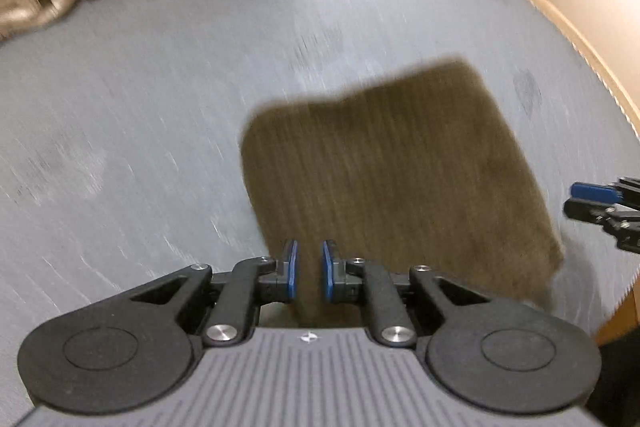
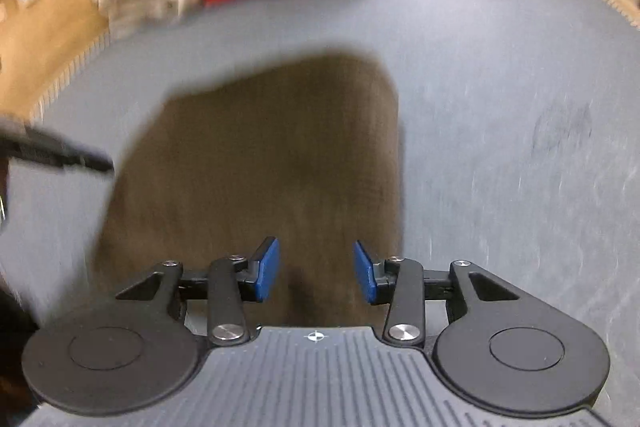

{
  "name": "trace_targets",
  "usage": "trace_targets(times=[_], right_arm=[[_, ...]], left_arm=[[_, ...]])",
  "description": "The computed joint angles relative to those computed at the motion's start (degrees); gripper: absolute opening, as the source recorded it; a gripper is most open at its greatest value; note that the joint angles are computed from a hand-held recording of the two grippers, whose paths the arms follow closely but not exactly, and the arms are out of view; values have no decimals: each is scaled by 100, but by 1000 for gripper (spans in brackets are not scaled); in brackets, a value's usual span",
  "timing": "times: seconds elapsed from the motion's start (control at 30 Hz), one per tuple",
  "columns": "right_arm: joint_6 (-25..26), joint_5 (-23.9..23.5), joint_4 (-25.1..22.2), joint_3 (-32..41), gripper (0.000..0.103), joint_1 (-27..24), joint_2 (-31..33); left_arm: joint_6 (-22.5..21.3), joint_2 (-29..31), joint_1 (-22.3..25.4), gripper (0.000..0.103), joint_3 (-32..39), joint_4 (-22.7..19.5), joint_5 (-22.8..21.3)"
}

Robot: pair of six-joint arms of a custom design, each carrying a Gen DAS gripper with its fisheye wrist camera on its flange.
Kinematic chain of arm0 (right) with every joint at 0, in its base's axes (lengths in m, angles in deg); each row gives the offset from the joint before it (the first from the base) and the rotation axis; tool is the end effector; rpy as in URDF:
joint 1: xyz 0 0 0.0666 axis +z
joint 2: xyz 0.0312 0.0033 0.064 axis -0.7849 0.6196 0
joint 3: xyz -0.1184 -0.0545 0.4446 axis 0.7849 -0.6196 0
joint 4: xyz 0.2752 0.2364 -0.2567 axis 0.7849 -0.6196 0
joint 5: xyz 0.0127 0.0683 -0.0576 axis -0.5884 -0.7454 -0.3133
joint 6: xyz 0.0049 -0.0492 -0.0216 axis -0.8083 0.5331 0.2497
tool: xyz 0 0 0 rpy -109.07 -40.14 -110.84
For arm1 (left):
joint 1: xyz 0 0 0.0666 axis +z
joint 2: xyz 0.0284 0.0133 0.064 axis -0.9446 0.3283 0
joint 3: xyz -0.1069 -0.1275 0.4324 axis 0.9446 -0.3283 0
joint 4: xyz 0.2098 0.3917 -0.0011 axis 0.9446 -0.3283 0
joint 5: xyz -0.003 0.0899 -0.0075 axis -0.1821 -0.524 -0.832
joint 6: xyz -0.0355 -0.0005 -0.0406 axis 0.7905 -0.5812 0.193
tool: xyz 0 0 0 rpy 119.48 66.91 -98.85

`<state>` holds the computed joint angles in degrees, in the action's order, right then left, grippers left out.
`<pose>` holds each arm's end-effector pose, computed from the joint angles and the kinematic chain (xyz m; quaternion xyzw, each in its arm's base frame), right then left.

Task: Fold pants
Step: 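Lower the folded bundle onto the mattress with both grippers and release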

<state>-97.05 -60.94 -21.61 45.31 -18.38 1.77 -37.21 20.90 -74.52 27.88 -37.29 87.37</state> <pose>0.3595 0.2257 0.5547 0.0665 0.9308 0.1024 0.3444 0.5119 -0.0445 0.5452 0.2766 0.9228 -0.1053 0.2467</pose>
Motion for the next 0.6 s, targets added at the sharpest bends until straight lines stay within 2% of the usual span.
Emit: trace_targets(times=[0.07,0.1,0.13,0.17,0.2,0.27,0.37,0.43,0.53,0.6], right_arm=[[-52,477,417,-26,44,-6,-27],[-59,618,562,-33,44,-24,3],[-65,773,700,-11,44,-53,67],[-55,889,779,31,44,-65,142],[-21,979,855,100,44,-102,254],[-13,1107,922,213,44,-174,465],[-122,1205,1078,473,44,-259,829],[-39,1257,1089,621,44,-316,1108],[61,1253,910,928,44,-399,1507],[111,1293,629,1168,44,-464,1820]], left_arm=[[271,-57,64,14,-70,481,268],[389,-156,131,20,-242,804,442],[515,-262,186,31,-495,1236,595],[584,-267,136,35,-584,1380,469],[699,-174,14,35,-493,1236,126],[869,-150,-85,36,-523,1394,139],[630,-225,-247,38,-661,1764,-20],[612,-161,-279,38,-618,1677,-65],[671,-9,-241,38,-409,1250,203],[566,-3,-278,30,-461,1277,122]])
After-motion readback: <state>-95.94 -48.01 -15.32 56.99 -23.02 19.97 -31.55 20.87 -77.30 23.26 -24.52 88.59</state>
